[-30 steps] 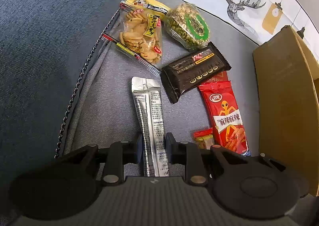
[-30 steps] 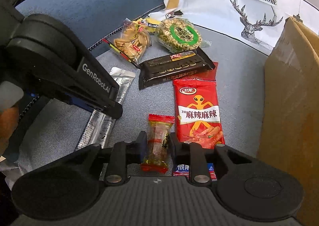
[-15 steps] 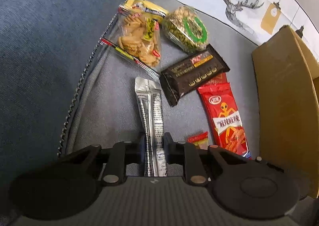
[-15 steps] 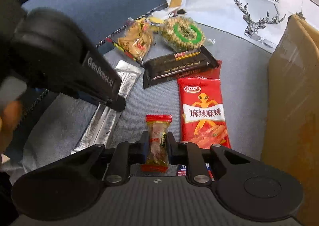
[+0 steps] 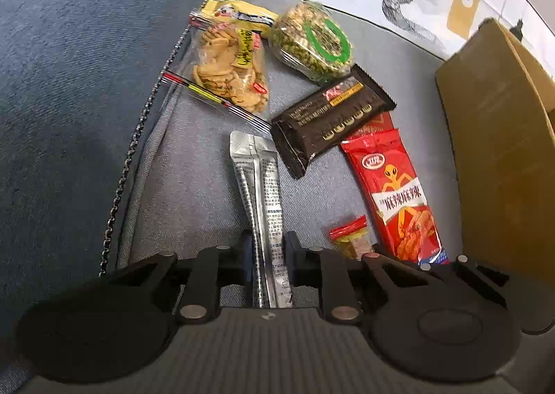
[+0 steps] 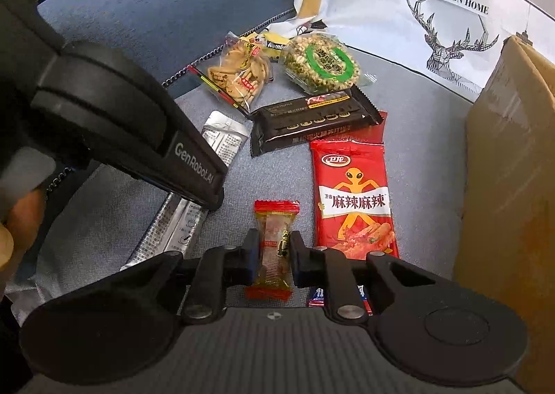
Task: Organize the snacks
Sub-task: 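Lower the right tool onto the small red candy while the left tool reaches the silver stick pack, then close the right tool on the red candy while the left tool grasps the silver stick pack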
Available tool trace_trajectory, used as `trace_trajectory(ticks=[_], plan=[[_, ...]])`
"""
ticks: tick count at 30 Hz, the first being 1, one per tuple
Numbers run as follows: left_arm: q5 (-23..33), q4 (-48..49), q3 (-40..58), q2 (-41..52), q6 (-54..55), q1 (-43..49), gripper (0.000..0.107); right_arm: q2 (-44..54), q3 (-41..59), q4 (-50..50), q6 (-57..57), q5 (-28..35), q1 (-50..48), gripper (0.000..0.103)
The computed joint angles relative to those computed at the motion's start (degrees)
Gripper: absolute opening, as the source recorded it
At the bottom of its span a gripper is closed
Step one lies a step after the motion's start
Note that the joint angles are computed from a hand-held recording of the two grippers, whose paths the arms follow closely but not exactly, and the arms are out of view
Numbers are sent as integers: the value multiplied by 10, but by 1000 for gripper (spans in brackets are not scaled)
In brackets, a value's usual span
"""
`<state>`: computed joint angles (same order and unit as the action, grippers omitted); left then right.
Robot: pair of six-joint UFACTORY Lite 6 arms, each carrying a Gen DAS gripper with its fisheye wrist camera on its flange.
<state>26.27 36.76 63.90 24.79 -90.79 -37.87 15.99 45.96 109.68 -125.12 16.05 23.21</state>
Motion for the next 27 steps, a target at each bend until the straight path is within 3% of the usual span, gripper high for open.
trace_trajectory(ticks=[3,8,14,19,23,27], plan=[[9,30,-8,-16,-42,0,6,-15,-13,64,-59,4,-1,17],[21,53,-10,-30,-86,-4,6,-56,-32,108,-92,33,-19,17],[-53,10,-59,-66,-68,26,7,-77,-41,65,-54,47,-40,17],[-59,-31,-60,-57,-41,26,18,-75,-31,0,3,57,-58,17],[-29,-21,-32,-35,-43,6,38,-78,-34,-4,6,62,-61,17],[-7,-9,-6,-14,-47,-8,39,-79,-32,-14,15,63,-62,17]])
